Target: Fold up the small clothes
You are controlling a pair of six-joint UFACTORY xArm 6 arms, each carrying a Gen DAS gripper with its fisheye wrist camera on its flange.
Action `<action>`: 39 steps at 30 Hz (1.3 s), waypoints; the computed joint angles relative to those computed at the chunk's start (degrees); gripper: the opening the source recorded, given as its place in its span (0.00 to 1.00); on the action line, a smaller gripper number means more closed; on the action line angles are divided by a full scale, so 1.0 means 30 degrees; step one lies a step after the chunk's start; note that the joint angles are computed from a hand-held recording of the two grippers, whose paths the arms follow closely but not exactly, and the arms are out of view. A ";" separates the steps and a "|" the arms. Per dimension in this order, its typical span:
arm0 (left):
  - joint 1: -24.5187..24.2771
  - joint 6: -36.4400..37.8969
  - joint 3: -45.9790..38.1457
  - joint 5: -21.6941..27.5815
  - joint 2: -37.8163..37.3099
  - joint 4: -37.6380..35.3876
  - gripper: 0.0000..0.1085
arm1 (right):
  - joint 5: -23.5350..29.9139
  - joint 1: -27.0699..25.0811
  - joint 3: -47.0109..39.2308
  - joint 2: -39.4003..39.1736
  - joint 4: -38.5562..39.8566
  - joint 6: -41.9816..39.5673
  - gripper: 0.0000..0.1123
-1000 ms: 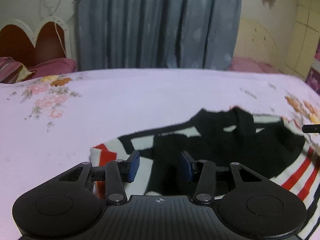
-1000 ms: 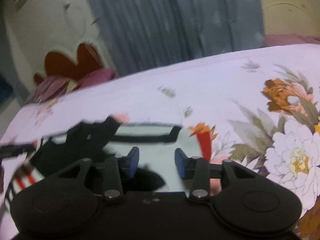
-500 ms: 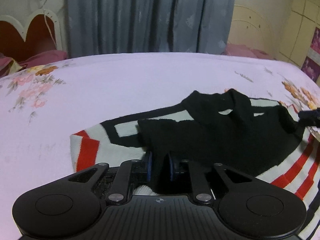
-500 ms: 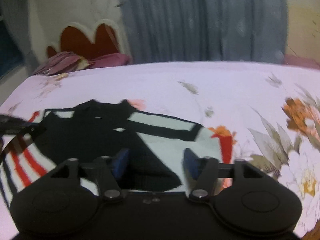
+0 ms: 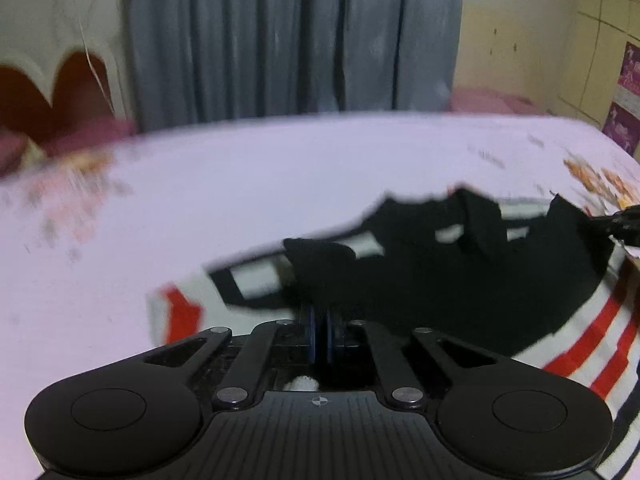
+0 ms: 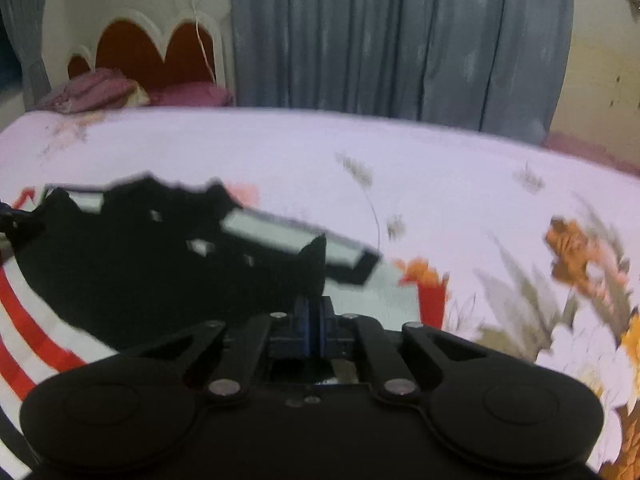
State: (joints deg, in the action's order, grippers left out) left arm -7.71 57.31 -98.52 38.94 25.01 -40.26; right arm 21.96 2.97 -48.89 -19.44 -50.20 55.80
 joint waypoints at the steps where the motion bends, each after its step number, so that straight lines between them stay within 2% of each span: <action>1: 0.0051 0.0245 0.0143 -0.0438 -0.0155 -0.0838 0.04 | -0.0227 -0.0094 -0.0055 -0.0223 -0.1256 0.1435 0.04; 4: -0.0025 -0.1155 -0.0218 -0.2009 0.0288 -0.0795 0.04 | -0.0029 -0.0441 -0.0556 -0.0202 -0.3041 0.4188 0.04; 6: -0.0073 -0.2663 -0.1050 -0.2094 0.1221 0.0466 0.03 | -0.0103 -0.0891 -0.0834 0.0421 -0.1587 0.3902 0.04; 8: -0.0341 -0.4158 -0.1173 -0.2683 0.2061 0.2916 0.03 | 0.0691 -0.1030 -0.1140 0.1426 0.0147 0.2824 0.04; 10: -0.0522 -0.3586 -0.0710 -0.3523 0.1969 0.2616 0.04 | 0.0018 -0.1348 -0.0585 0.1434 -0.0881 0.3727 0.04; 12: -0.0553 -0.3453 -0.0586 -0.3665 0.1873 0.2805 0.04 | 0.0562 -0.1148 -0.0626 0.1295 -0.1514 0.4175 0.05; 13: -0.0515 -0.3460 -0.0618 -0.3639 0.1883 0.2795 0.06 | 0.0687 -0.1099 -0.0599 0.1228 -0.1729 0.4368 0.10; 14: -0.0489 -0.3804 -0.0641 -0.3540 0.1787 0.3028 0.08 | 0.0976 -0.0929 -0.0608 0.1118 -0.2034 0.4751 0.20; 15: -0.0601 -0.4482 -0.0544 -0.3830 0.1593 0.3535 0.18 | 0.1642 -0.0588 -0.0803 0.1002 -0.2983 0.5565 0.26; 16: -0.0790 -0.4362 0.0249 -0.4893 0.0969 0.3241 0.27 | 0.2307 -0.0068 -0.0777 0.0515 -0.4644 0.6867 0.35; 17: -0.1040 -0.3520 0.1041 -0.5398 0.0163 0.2148 0.29 | 0.2275 0.0227 -0.0859 0.0330 -0.5505 0.7592 0.37; 18: -0.1326 -0.2618 0.1410 -0.5103 -0.0367 0.0710 0.29 | 0.1443 0.0352 -0.0916 0.0315 -0.5567 0.7684 0.35; 19: -0.1566 -0.2374 0.1365 -0.4093 -0.0623 0.0072 0.29 | 0.0555 0.0369 -0.1308 0.0926 -0.4829 0.6978 0.30; 23: -0.2947 -0.2411 0.1660 -0.1827 -0.0935 -0.0226 0.29 | -0.0682 0.1681 -0.3110 0.3548 -0.0089 0.1855 0.30; 25: -0.3307 -0.2891 0.2208 -0.1997 -0.0996 0.0764 0.29 | -0.0541 0.2249 -0.3558 0.4329 0.1187 0.0297 0.35; 27: -0.3012 -0.2097 0.2983 -0.2543 -0.1282 0.0566 0.29 | -0.0125 0.2445 -0.3165 0.4051 0.0625 -0.0128 0.36; 28: -0.2650 -0.1605 0.3421 -0.3153 -0.1469 0.0478 0.29 | 0.0243 0.2298 -0.2650 0.3453 0.0017 0.0106 0.35; 29: -0.2232 -0.1807 0.3580 -0.3952 -0.1321 0.1129 0.29 | 0.1411 0.2178 -0.2134 0.2686 -0.1097 0.1140 0.34; 30: -0.1674 -0.1513 0.3592 -0.3997 -0.1238 0.0981 0.29 | 0.2610 0.1863 -0.1489 0.1898 -0.1887 0.2151 0.32; 31: -0.0978 -0.0950 0.3260 -0.3243 -0.1074 0.0033 0.29 | 0.3010 0.1269 -0.0586 0.0932 -0.1877 0.2740 0.29; 32: -0.0571 -0.0827 0.2833 -0.2306 -0.0922 -0.0345 0.29 | 0.2610 0.0575 0.0386 -0.0046 -0.1068 0.2590 0.29; 33: -0.0548 -0.0821 0.2736 -0.2168 -0.0944 0.0077 0.29 | 0.2127 0.0257 0.0852 -0.0539 -0.0053 0.1642 0.29; 35: -0.1232 -0.1963 0.3549 -0.3638 -0.1509 0.1909 0.29 | 0.3356 0.0938 0.0150 -0.0250 0.0056 0.0737 0.30; 36: -0.1500 -0.2074 0.4006 -0.3922 -0.2013 0.1801 0.29 | 0.4074 0.1476 -0.0457 0.0041 -0.0660 0.1470 0.32; 37: -0.1696 -0.1554 0.4410 -0.3831 -0.2582 0.0895 0.29 | 0.3994 0.1968 -0.0547 -0.0150 -0.1713 0.2687 0.36; 39: -0.2354 -0.0849 0.5572 -0.3452 -0.3805 -0.0400 0.30 | 0.2926 0.2583 -0.0585 -0.0206 -0.2305 0.3705 0.37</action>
